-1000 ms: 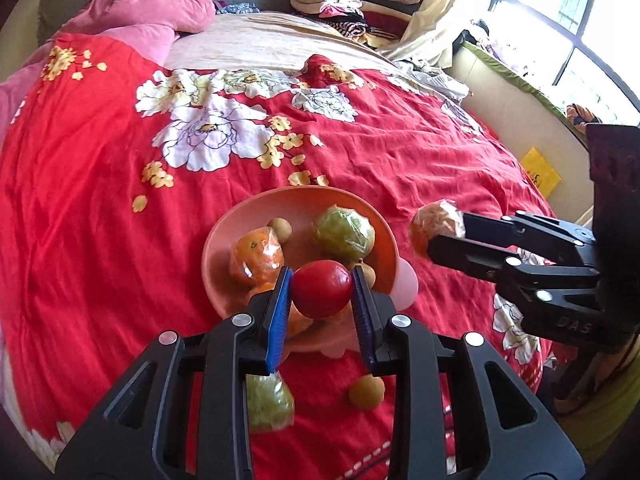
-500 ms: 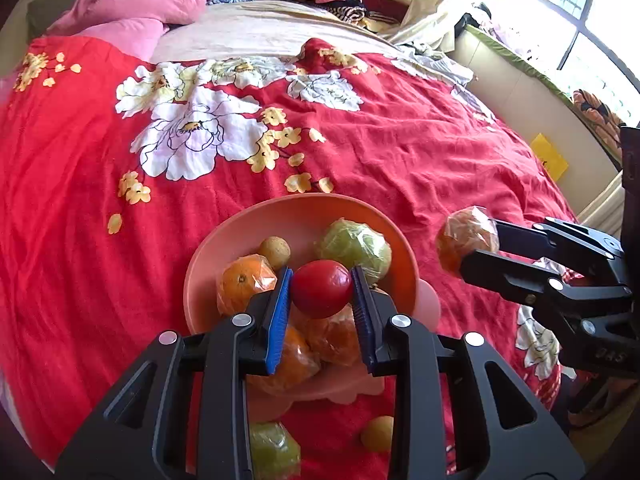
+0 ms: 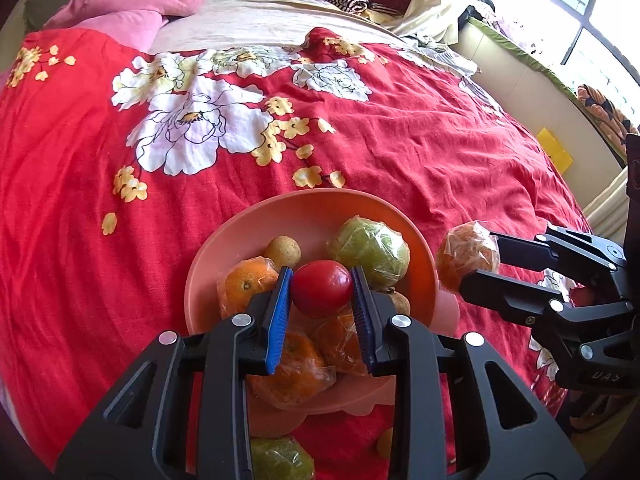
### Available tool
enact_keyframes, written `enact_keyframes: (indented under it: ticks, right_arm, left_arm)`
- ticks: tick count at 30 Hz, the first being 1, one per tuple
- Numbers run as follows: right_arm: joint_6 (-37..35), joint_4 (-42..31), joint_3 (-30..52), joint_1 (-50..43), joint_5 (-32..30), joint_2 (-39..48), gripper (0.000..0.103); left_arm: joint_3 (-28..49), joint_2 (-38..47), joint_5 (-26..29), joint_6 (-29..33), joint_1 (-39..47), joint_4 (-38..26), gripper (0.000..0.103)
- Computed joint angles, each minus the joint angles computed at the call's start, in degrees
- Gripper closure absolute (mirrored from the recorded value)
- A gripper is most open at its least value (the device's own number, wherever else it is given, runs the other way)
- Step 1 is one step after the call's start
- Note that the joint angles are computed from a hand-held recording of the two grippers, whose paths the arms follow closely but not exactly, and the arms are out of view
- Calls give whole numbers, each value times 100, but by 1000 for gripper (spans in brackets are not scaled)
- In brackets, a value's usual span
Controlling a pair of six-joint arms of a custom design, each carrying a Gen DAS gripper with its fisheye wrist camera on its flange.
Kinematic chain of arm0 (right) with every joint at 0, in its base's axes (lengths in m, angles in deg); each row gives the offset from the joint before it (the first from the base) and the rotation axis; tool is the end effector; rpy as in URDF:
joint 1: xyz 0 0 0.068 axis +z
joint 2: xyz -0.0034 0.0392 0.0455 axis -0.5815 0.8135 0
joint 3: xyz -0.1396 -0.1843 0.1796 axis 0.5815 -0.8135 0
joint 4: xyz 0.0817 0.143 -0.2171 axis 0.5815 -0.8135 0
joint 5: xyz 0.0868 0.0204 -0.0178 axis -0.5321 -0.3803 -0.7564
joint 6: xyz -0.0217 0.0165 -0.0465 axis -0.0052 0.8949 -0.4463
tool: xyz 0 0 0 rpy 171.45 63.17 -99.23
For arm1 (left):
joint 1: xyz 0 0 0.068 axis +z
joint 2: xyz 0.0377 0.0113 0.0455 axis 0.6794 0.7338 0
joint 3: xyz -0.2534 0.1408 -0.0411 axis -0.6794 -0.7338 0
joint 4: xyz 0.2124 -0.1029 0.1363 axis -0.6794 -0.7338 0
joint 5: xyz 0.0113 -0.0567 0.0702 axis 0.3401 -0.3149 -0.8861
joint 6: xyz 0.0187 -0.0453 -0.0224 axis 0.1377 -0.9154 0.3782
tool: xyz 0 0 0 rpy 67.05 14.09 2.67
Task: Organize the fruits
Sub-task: 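Open the left tool over the plate while the right tool releases the bagged orange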
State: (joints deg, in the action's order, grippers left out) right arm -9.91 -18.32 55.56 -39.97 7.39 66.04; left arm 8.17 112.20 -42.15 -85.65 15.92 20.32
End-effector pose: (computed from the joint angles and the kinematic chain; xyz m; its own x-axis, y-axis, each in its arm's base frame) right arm 0.2385 0.0044 0.0523 -0.6383 -0.4257 -0.6414 -0.7019 0.6641 0.2577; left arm 0.2042 -0.0988 0.0470 -0.8366 -0.0938 -0.5397 0.0006 0.9851 -0.1722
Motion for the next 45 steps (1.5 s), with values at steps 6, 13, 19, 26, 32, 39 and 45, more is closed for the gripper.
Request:
enact_keyframes:
  ticks: [6,13,19,26,32,39,45]
  right_arm:
    - [-6,43,18,83,49,121,66]
    - [10,139,15,140,85,238,66]
    - [88,337,-72,275,231,239,65]
    - [197,765,-261,516,435,282,64]
    - [251,825,-272,534,422,259,63]
    - [222,769,-306,475,450,160,51]
    - [150,851,-573,463,536,-157,40]
  left_arm:
    - [0,32,14,-2,6,3,81]
    - [-21,-26,45,16,57,-1,81]
    - [-54,-155,73,-13,101,-35,72]
    - [-106,-373,41,10,174,-134,71]
    - [-157,-559,34,30,217,-210,71]
    - [-198,-709,-42,-5,136,-284,66]
    - [-256,-860,-122,-83,38,-357,61]
